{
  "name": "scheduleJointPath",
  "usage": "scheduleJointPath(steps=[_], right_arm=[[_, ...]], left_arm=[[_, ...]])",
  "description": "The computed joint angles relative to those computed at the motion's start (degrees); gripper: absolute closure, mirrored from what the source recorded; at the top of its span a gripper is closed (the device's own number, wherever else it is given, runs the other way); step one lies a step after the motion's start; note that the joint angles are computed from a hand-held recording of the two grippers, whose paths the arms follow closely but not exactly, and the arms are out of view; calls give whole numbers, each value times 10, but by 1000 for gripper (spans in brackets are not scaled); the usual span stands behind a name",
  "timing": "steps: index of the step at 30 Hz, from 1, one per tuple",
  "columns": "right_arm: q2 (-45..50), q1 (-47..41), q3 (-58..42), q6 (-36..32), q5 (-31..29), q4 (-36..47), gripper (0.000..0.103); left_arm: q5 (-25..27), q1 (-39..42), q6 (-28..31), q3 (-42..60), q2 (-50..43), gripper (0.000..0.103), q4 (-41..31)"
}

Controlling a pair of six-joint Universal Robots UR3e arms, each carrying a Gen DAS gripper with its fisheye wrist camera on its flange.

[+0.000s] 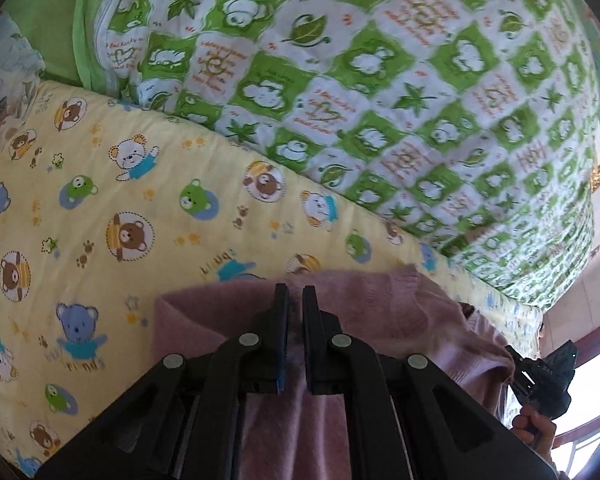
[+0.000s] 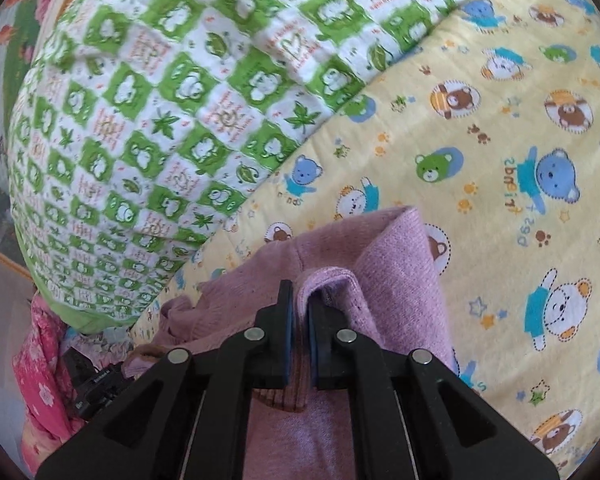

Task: Fold small clothes
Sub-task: 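Lay the hem onto the collar and open both grippers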

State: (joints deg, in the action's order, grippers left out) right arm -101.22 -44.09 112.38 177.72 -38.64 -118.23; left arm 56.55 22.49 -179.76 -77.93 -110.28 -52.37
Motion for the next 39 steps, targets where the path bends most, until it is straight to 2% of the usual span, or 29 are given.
scheduleJointPath(steps=[2,5,7,9,11,13,14,15,17,19,20,24,30,31,32,33,34,36,39], right_arm=[[-1,-3,-7,-2,2,17,91],[-18,-10,-18,-6,-2,38,83],[-42,-24,-17,-10,4,48,66],[-58,-32,-23,-14,3,57,58],[-68,-32,-46,-51,-4,92,58],[-74,-15,-69,-95,-27,118,57],[-76,-4,-78,-117,-39,123,57],[-75,19,-89,-147,-60,123,55],[-70,58,-102,-182,-98,107,46],[-64,80,-100,-206,-120,84,42],[-53,96,-102,-208,-138,61,42],[1,130,-126,-208,-187,16,41],[102,186,-193,-222,-244,0,41],[111,192,-197,-223,-249,0,43],[120,201,-199,-232,-253,-2,49],[122,213,-200,-232,-271,-9,79],[119,218,-200,-231,-279,-8,93],[82,200,-177,-230,-249,-10,94],[4,132,-147,-213,-173,0,94]], left_arm=[[5,3,4,8,0,100,-12],[-18,21,27,-2,26,96,-36],[-28,30,52,-7,47,91,-62],[-31,30,96,2,64,81,-108],[-19,21,151,15,77,76,-153],[4,6,200,20,90,66,-178],[32,-11,225,19,98,54,-180],[50,-22,239,15,105,48,-175],[83,-47,267,-1,117,47,-151],[117,-68,268,-3,113,46,-129],[138,-80,266,0,104,46,-115],[167,-101,265,22,67,46,-96],[193,-124,254,103,-26,48,-113],[197,-126,250,112,-38,53,-112],[197,-127,245,121,-50,74,-116],[192,-125,239,130,-59,87,-125],[189,-123,234,125,-58,90,-118],[179,-115,227,80,-30,97,-76],[127,-76,200,17,38,98,-41]])
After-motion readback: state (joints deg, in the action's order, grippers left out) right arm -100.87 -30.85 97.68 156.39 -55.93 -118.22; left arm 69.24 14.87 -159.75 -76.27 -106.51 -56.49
